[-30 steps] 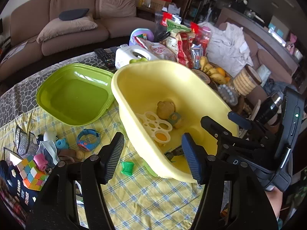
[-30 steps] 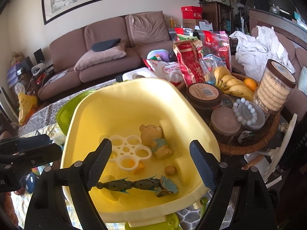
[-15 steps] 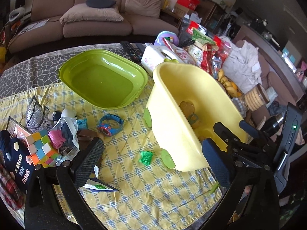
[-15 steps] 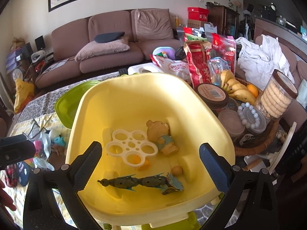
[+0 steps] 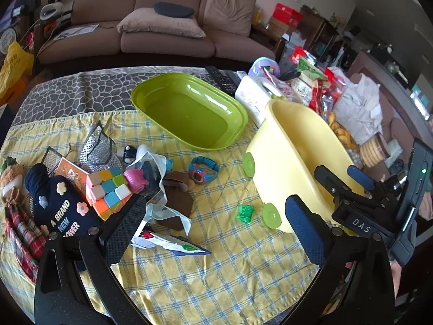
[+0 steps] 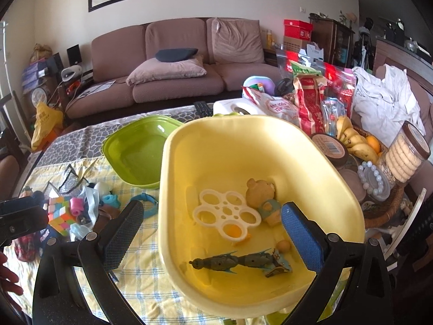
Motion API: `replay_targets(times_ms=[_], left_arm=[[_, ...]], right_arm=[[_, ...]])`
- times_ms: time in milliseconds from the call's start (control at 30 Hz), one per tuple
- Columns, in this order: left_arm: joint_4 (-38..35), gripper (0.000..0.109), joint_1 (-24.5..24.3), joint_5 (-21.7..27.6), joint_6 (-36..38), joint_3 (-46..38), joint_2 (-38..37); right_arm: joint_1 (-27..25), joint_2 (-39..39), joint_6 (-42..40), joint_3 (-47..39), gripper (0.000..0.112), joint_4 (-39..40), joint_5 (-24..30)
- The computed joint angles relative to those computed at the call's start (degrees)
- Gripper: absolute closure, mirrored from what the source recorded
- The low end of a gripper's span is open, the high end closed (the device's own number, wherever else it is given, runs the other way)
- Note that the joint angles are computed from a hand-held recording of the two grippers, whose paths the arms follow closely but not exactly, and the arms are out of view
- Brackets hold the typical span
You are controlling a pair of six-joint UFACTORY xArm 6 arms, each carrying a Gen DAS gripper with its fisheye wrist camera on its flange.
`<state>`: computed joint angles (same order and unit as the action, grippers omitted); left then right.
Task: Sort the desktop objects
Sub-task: 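Withdraw both tools from the yellow tub back over the table, then grasp the red plaid gnome doll's body with the left tool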
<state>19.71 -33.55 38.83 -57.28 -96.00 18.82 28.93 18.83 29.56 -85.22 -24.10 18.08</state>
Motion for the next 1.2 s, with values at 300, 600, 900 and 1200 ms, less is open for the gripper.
replay_targets(times_ms=[300,600,900,1200], left_arm=[[6.08,0.006,2.55,-0.76,-5.88,18.36,-12.99],[5.72,0.006,8.62,-10.39,-13.64,37.96,-24.04],[6.58,0.006,14.74,-16.53,-18.31,48.03,-30.6],[2.94,0.006,18.69,-16.51,-15.59,54.0,-35.32]], right_arm=[[4.36,2.74,-4.35,-3.38,0.01,2.32,0.2],[8.76,7.92,-10.5,-9.4,0.01,8.49,2.44],[12.27,14.1,-13.46,-17.37,0.01,11.12,6.57],[15.24,19.85,-16.21,-25.06,0.01,15.36,9.41]])
